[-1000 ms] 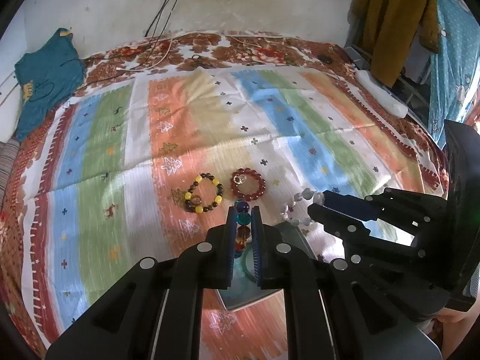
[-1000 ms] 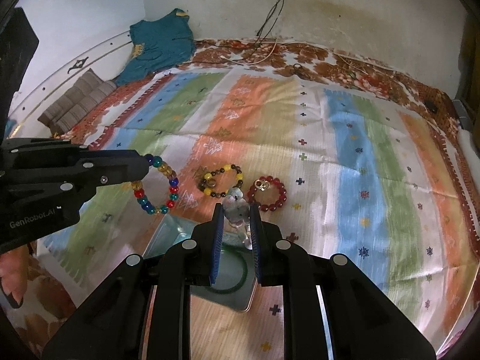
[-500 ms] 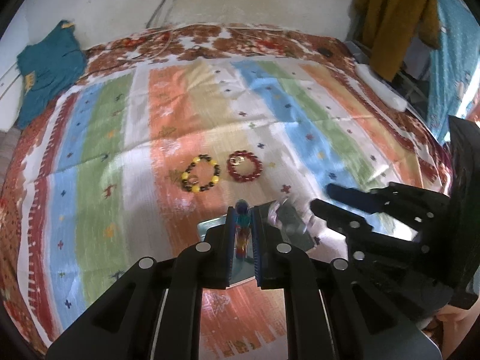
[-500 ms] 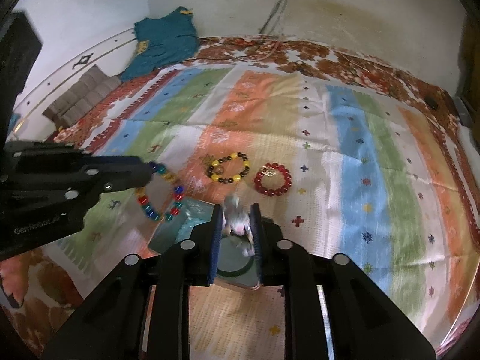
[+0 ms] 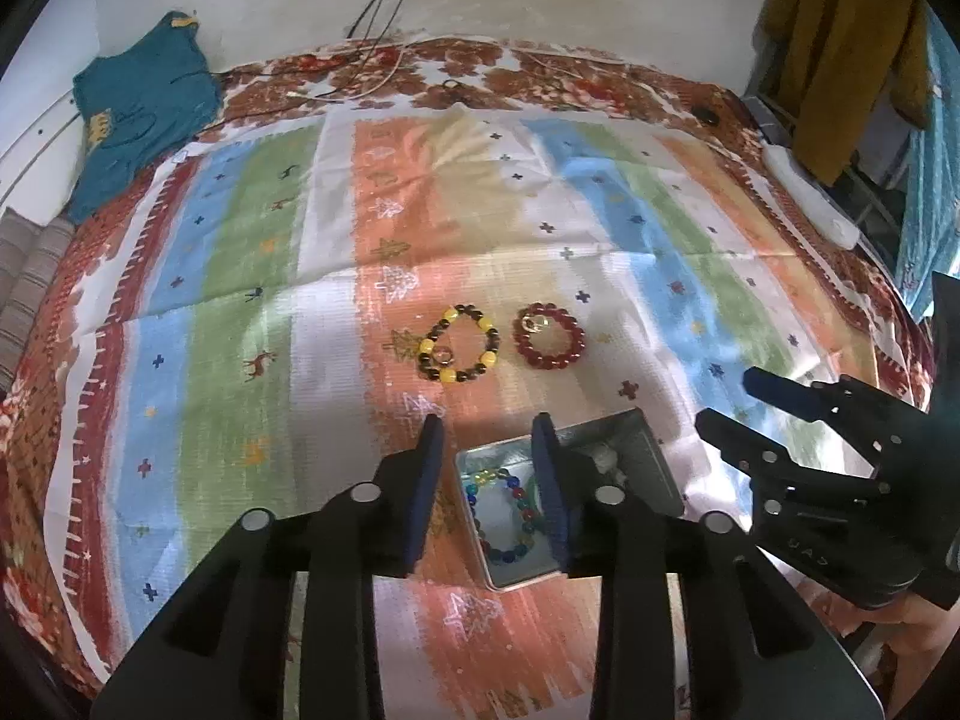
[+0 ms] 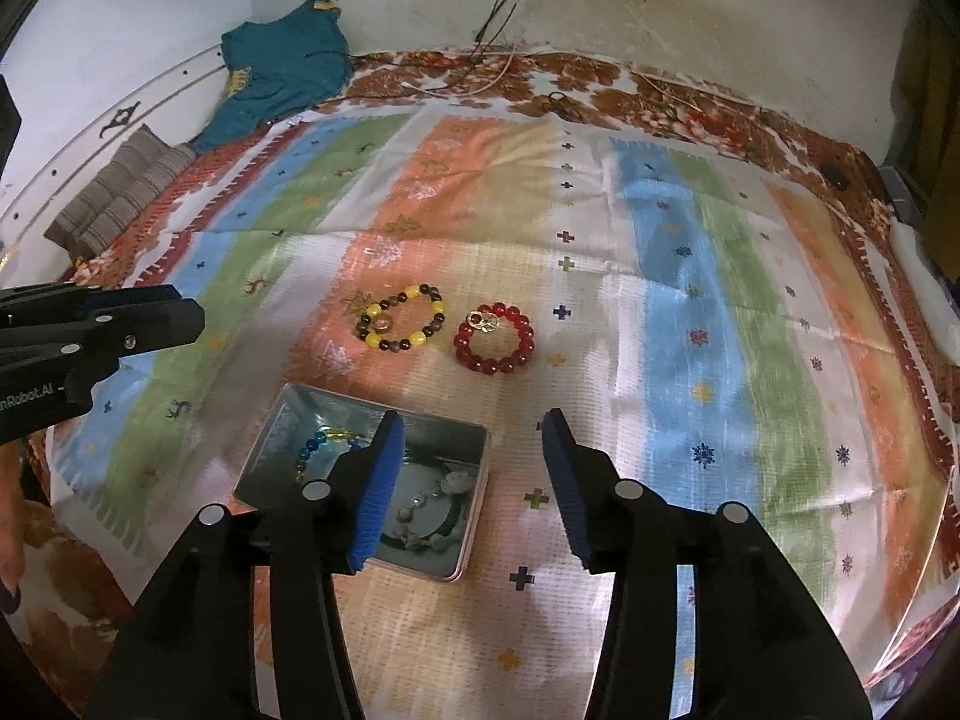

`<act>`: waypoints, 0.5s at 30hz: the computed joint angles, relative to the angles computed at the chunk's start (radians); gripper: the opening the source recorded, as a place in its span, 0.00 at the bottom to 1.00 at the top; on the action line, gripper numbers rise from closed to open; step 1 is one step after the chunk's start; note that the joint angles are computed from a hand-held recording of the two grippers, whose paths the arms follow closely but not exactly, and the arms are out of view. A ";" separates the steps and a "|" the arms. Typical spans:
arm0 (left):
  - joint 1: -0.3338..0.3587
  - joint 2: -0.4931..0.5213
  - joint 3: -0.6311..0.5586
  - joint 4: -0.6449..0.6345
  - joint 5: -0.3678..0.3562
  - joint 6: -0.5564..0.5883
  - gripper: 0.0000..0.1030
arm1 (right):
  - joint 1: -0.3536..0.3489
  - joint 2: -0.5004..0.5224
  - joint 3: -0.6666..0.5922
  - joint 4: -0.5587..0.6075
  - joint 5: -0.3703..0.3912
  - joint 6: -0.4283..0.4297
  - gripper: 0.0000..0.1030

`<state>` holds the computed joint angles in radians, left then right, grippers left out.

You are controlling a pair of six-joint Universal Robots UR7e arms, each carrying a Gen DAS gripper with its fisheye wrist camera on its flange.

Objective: Organize jewelry
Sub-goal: 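Open the left tool over the tin while the right tool releases the white charm bracelet into it, then move both open tools toward the yellow-black and dark-red bead bracelets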

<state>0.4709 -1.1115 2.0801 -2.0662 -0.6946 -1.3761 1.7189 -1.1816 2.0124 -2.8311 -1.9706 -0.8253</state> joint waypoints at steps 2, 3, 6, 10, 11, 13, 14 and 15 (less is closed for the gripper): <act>0.012 -0.002 -0.005 0.019 0.000 -0.015 0.38 | 0.000 0.013 -0.010 -0.012 -0.012 0.000 0.53; 0.021 -0.003 -0.008 0.032 -0.001 -0.027 0.38 | 0.001 0.022 -0.013 -0.030 -0.018 -0.005 0.54; 0.044 -0.006 -0.011 0.030 -0.009 -0.027 0.38 | 0.003 0.044 -0.025 -0.068 -0.038 -0.013 0.59; 0.064 0.001 -0.025 0.052 -0.004 -0.033 0.42 | 0.003 0.070 -0.047 -0.066 -0.061 -0.010 0.63; 0.067 0.004 -0.029 0.056 -0.002 -0.033 0.44 | 0.003 0.075 -0.052 -0.063 -0.065 -0.008 0.65; 0.078 0.013 -0.040 0.067 0.003 -0.031 0.47 | 0.004 0.086 -0.063 -0.054 -0.070 0.005 0.66; 0.081 0.016 -0.044 0.072 0.006 -0.030 0.48 | 0.003 0.091 -0.072 -0.044 -0.072 0.014 0.67; 0.087 0.020 -0.051 0.080 0.010 -0.029 0.49 | 0.003 0.094 -0.077 -0.038 -0.074 0.020 0.68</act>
